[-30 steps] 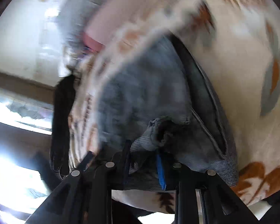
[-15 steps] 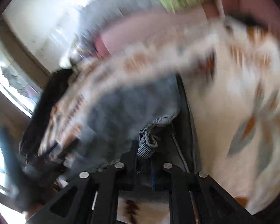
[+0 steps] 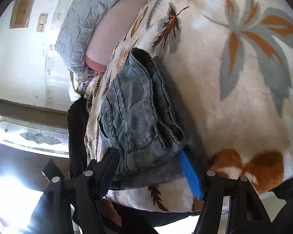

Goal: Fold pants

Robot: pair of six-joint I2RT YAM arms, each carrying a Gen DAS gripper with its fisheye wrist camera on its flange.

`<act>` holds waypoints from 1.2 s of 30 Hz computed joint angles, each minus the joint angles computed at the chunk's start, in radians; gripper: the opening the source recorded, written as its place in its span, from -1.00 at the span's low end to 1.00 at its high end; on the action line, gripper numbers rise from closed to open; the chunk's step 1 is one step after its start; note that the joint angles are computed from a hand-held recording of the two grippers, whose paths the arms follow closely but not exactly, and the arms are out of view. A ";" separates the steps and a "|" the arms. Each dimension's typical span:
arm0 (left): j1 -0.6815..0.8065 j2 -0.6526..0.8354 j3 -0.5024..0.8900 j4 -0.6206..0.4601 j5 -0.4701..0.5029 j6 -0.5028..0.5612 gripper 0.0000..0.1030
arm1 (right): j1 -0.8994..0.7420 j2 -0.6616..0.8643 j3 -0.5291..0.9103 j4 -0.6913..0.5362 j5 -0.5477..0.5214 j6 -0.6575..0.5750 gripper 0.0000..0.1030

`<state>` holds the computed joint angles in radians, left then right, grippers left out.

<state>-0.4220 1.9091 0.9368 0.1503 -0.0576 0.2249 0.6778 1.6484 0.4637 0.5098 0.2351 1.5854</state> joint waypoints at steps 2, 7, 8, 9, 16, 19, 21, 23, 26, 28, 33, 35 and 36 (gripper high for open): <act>0.004 0.004 0.011 -0.017 0.011 -0.006 0.86 | -0.026 0.023 0.016 0.000 -0.031 0.026 0.31; 0.016 0.007 0.010 -0.011 0.033 -0.012 0.86 | -0.088 0.082 0.110 -0.086 -0.114 -0.050 -0.58; 0.018 0.007 0.008 -0.010 0.038 -0.013 0.86 | -0.102 0.110 0.108 -0.053 -0.148 -0.040 -0.68; 0.019 0.008 0.008 -0.008 0.041 -0.010 0.86 | -0.106 0.122 0.110 -0.045 -0.160 -0.040 -0.72; 0.097 -0.076 0.024 -0.073 0.168 -0.032 0.85 | -0.006 -0.080 0.204 -0.292 0.019 -0.124 -0.76; 0.128 -0.118 0.021 -0.076 0.190 -0.081 0.85 | 0.054 -0.076 0.205 -0.312 0.075 -0.079 -0.76; 0.093 -0.071 0.042 -0.093 0.115 -0.023 0.85 | 0.070 -0.008 0.189 -0.311 0.078 -0.033 -0.75; 0.030 0.025 0.055 -0.080 -0.003 0.074 0.86 | 0.043 0.098 0.097 -0.099 -0.006 0.030 -0.72; 0.015 0.008 -0.041 0.089 -0.036 0.081 0.87 | 0.036 0.082 0.047 -0.017 -0.002 0.007 -0.56; 0.015 0.013 -0.010 0.036 -0.041 0.052 0.87 | 0.034 0.012 0.073 -0.151 -0.006 -0.034 -0.32; 0.009 0.009 -0.031 0.068 -0.052 0.064 0.87 | 0.115 -0.202 0.169 -0.614 0.243 -0.007 -0.10; 0.006 0.007 -0.033 0.067 -0.058 0.047 0.87 | 0.091 -0.240 0.193 -0.584 0.260 -0.134 -0.01; 0.005 0.005 -0.036 0.070 -0.061 0.044 0.87 | 0.072 -0.241 0.204 -0.557 0.238 -0.189 0.10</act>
